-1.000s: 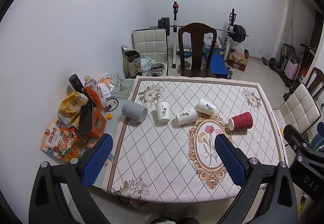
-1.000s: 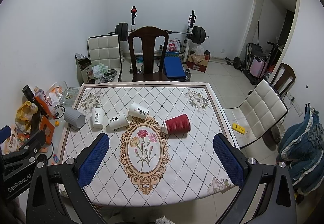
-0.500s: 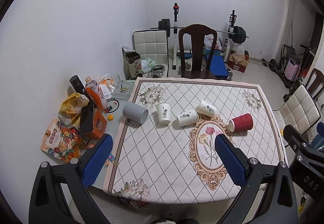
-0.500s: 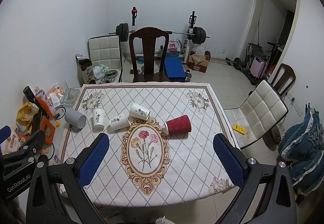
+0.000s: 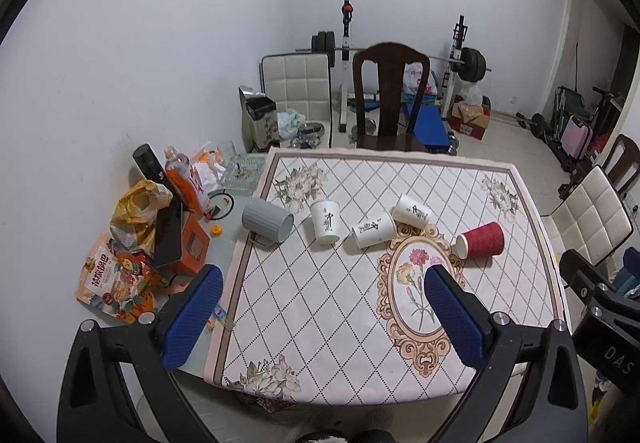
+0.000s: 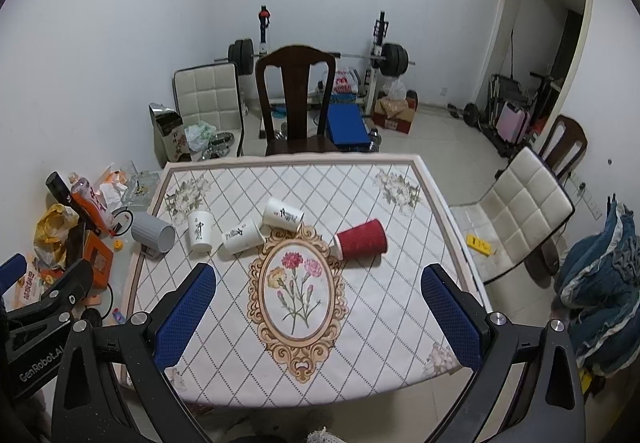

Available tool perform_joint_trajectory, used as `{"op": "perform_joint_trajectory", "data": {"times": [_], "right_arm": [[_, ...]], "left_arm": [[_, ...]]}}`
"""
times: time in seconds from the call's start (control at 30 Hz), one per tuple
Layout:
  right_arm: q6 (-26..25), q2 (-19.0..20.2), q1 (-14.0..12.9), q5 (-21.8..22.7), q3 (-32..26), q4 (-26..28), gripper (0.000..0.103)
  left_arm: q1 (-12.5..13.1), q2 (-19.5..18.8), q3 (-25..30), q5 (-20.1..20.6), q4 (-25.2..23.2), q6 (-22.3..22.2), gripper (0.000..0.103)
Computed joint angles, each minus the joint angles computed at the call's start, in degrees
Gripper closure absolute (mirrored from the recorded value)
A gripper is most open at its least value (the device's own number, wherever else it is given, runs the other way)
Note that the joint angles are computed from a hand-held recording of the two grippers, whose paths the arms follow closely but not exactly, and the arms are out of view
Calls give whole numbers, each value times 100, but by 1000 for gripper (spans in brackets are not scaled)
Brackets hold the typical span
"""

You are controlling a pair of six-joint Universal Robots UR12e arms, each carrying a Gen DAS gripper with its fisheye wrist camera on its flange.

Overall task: Flip cup upright
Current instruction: 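Move the left tool to the red cup and grasp its side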

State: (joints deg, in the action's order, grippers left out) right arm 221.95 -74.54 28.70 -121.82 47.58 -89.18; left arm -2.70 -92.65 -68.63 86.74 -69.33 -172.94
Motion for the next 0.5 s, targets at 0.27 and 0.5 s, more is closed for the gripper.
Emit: {"op": "perform_joint_trajectory", "data": {"times": [0.27, 0.5], "right_arm": [[588, 88, -234, 482, 226, 676, 0], [1042, -139, -612, 941, 1129, 1006, 0]], "left_arm": [[4, -203, -221, -7, -262, 282, 0], [-253, -514, -255, 334, -633, 455, 0]]}}
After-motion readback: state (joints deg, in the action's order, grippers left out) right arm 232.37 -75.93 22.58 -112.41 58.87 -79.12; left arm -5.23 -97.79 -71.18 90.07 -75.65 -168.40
